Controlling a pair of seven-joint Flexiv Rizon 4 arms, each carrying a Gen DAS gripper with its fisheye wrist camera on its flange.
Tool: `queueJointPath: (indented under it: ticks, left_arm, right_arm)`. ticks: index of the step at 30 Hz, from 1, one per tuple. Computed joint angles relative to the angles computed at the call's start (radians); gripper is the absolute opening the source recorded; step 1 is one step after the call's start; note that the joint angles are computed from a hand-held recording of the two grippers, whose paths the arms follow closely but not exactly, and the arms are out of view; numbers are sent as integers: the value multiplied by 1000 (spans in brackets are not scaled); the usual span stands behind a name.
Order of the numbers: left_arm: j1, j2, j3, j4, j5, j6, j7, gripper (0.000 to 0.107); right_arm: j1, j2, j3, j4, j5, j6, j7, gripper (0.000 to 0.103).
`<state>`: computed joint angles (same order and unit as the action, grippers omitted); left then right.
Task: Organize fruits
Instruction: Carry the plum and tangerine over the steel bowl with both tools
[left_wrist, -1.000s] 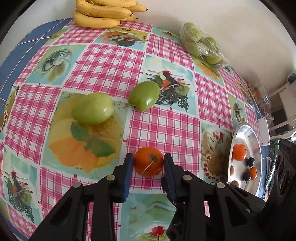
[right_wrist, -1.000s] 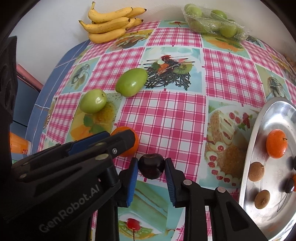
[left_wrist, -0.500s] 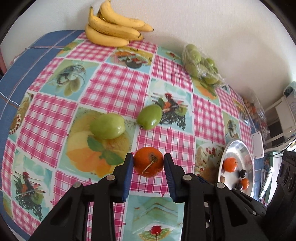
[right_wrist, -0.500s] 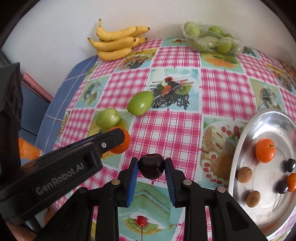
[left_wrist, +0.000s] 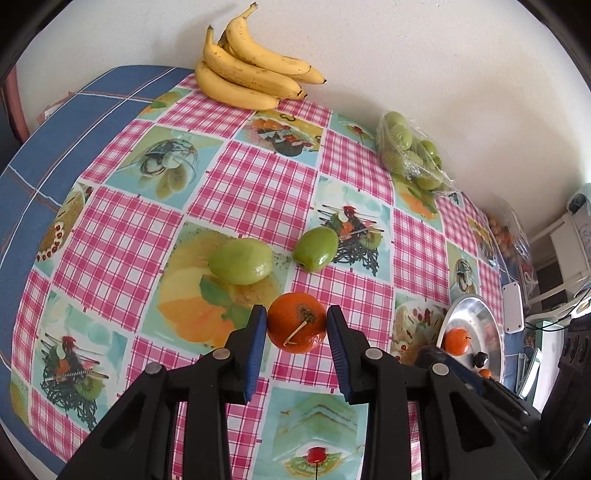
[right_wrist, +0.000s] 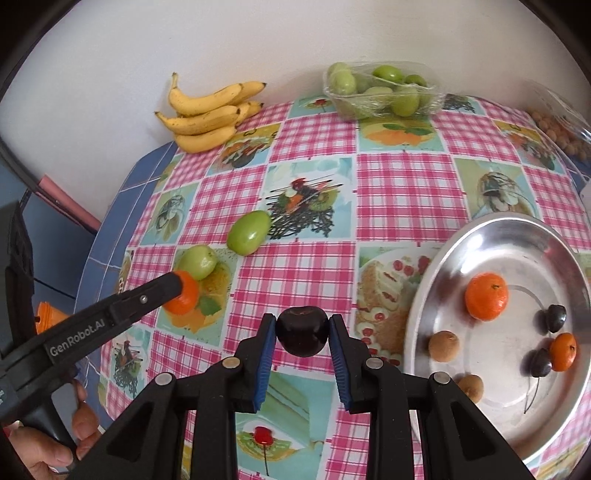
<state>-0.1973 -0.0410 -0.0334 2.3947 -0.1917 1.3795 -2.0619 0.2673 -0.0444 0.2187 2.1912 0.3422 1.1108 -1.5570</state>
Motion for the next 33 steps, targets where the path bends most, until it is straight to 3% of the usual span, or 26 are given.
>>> queueJointPath:
  ticks: [15,25,33]
  left_arm:
    - [-26,-30,-17,-57,60,-33,-50,35]
    - [-103,-104,-78,-159,43,-35,31,35]
    - [-192,-181,-91,-284,118,-97,71,35]
  right_arm:
    - [-109,21,-78,-3,42,-19,8,31]
    - [-176,32,-117,18,7,-19,34,31]
    - [-215,29,-134,19,6,-29,35,31]
